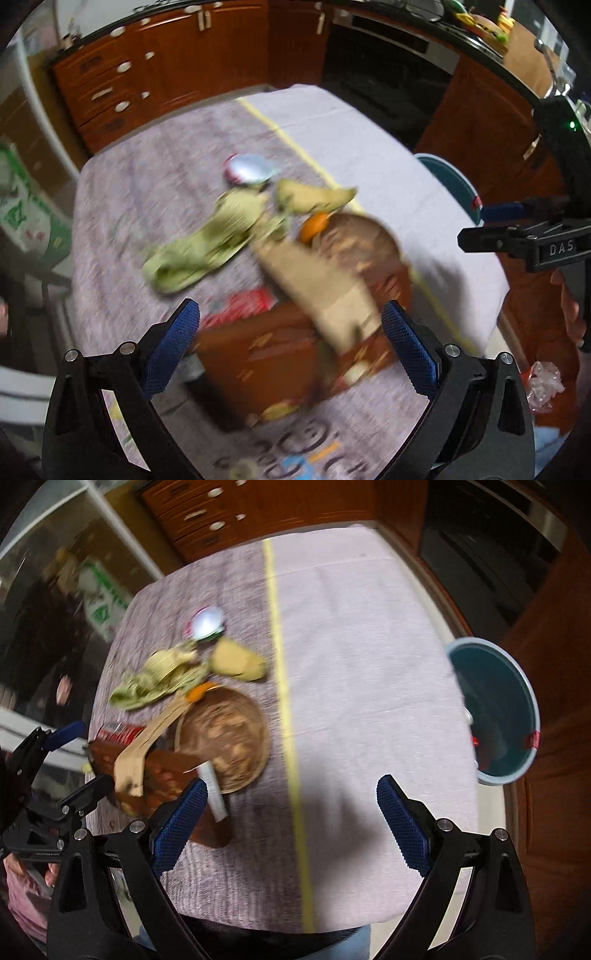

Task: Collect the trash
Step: 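Move both tools back over the trash on the table, then grasp the brown Pocky box edge with the right tool and lift it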

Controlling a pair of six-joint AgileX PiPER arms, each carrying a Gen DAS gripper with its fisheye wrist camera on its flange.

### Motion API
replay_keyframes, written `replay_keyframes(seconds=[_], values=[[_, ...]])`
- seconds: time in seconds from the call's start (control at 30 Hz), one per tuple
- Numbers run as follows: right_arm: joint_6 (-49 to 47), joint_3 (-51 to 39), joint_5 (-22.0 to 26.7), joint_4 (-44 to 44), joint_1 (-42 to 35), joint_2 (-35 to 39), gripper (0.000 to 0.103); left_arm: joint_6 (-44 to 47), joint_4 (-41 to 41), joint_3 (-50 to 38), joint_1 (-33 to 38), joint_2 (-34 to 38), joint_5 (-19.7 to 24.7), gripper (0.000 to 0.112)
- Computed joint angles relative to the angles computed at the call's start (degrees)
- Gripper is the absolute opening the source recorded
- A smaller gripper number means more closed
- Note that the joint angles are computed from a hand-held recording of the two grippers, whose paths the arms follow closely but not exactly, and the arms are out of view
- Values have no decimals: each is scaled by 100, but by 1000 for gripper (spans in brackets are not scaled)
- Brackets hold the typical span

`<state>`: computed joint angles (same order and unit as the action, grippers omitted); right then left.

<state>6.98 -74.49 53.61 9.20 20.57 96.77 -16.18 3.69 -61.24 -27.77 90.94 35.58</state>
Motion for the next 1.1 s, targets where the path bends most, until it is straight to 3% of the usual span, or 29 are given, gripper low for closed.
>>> replay_keyframes(seconds=[0.37, 0.77, 0.87, 0.97, 1.1], values=[[-524, -1255, 480, -189, 1135, 955, 89, 392, -123, 1432, 503, -618, -604, 99], [-1461, -2015, 917, 284, 1285, 1981, 89, 705, -636, 1746, 794, -110, -1207, 99], [-1434, -1877, 810, 232, 1367, 1940, 88, 733, -785, 1871, 856, -163, -1361, 99], [-1611, -1646, 788, 434, 1371, 1699, 73, 628, -768, 1947, 810, -159, -1418, 99], [-1665, -1132, 710, 493, 1486, 1217, 72, 32, -273, 2060, 602, -261, -1446, 99]])
